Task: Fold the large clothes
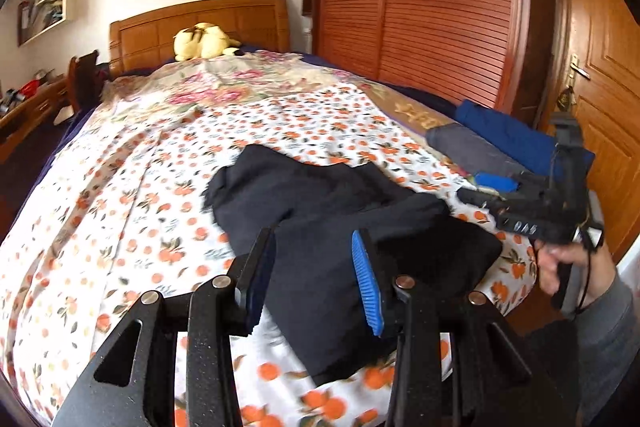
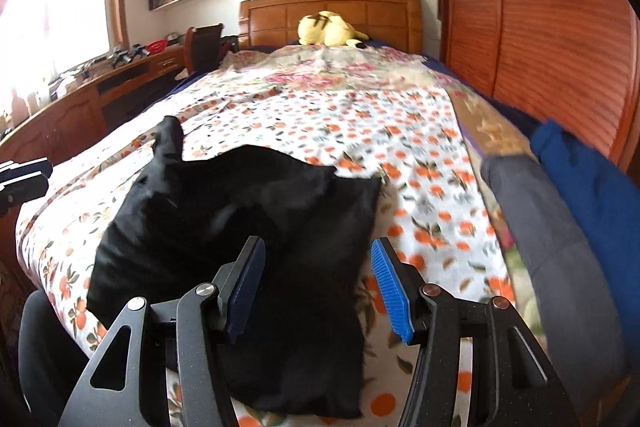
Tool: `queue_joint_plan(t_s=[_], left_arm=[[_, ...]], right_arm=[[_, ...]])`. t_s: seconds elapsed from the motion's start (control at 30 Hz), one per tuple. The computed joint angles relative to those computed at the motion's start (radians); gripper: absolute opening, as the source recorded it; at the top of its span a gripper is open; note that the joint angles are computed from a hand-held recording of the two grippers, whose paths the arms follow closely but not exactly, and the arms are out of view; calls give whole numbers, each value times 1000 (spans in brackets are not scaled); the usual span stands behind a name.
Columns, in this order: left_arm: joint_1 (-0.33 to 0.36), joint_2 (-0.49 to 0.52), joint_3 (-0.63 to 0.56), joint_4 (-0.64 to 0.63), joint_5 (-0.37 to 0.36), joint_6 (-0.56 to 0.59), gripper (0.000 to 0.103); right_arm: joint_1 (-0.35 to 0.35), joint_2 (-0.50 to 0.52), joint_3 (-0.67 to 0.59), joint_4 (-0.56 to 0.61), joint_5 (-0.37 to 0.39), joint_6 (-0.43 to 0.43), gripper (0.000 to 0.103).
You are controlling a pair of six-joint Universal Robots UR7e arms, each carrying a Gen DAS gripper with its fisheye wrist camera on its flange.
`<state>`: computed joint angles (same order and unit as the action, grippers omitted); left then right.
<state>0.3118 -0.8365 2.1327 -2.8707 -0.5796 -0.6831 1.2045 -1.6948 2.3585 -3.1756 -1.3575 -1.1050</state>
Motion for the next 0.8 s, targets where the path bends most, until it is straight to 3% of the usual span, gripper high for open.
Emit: queue_joint_plan(t_s=[0.37,0.57,0.8], left_arm=[[-9,-121,171,-1,26,-132,41],[-20,-172,245,-2,38,-196,41],[-29,-223,302,35,56,-279,41]], right_arm=[[213,51,-22,77,-122,6,58],[266,148,-54,67,-227,-12,58],[310,228,-116,76,-325,24,58]])
